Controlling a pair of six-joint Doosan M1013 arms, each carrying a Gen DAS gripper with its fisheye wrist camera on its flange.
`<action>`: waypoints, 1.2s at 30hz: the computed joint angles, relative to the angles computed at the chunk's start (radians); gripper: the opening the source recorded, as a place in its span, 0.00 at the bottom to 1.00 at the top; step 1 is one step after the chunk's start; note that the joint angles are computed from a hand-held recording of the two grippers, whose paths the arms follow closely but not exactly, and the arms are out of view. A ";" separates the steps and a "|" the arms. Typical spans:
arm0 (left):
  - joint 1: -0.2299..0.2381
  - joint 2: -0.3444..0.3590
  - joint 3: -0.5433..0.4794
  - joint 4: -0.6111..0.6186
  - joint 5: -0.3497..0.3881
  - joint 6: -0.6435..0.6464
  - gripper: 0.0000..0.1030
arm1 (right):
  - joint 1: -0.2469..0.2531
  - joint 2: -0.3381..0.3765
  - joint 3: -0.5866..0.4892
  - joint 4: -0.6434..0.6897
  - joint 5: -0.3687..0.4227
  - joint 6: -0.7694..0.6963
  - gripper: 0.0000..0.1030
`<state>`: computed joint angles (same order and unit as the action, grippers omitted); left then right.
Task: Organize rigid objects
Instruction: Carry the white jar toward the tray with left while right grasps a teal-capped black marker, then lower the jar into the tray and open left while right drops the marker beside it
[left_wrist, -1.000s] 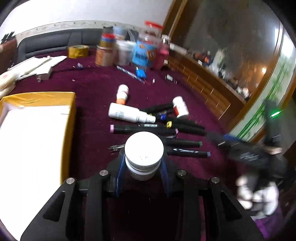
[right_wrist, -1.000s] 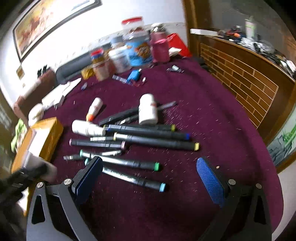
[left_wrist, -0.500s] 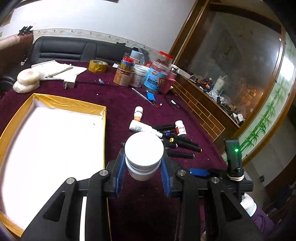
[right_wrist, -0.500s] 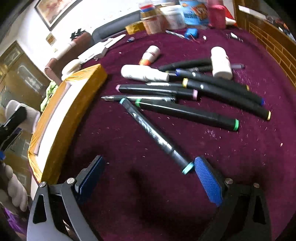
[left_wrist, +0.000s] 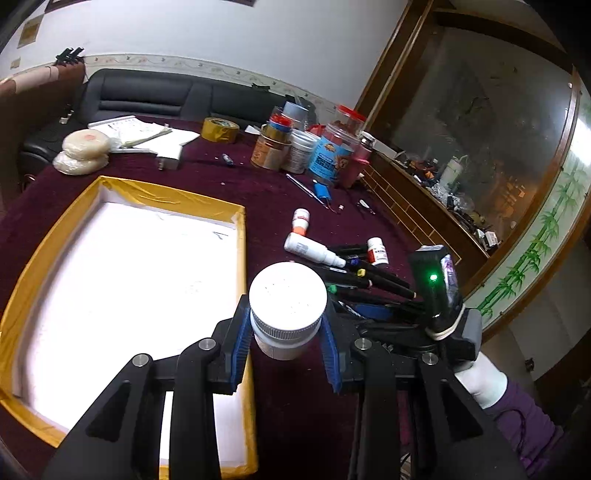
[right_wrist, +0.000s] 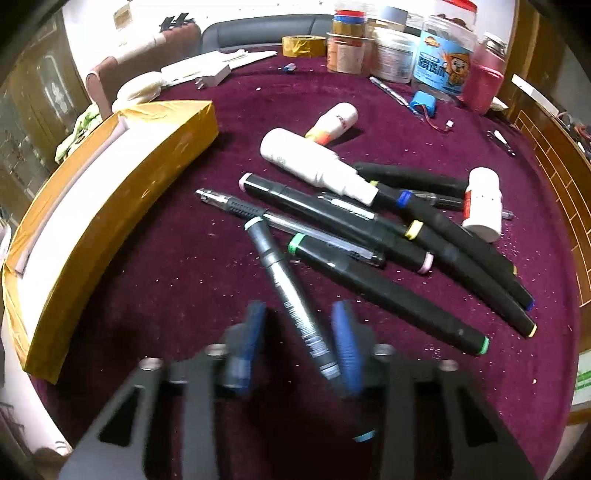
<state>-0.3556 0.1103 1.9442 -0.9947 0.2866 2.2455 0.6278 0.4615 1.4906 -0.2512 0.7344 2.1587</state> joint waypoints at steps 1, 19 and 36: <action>0.005 -0.003 0.003 0.001 -0.003 -0.001 0.30 | -0.007 -0.006 0.010 0.043 -0.017 -0.024 0.17; 0.112 0.178 -0.228 0.348 0.258 -0.331 0.30 | -0.035 0.061 -0.152 0.806 -0.136 -0.428 0.14; 0.159 0.302 -0.294 0.203 0.325 -0.336 0.42 | 0.001 0.179 -0.320 0.412 -0.064 -0.018 0.19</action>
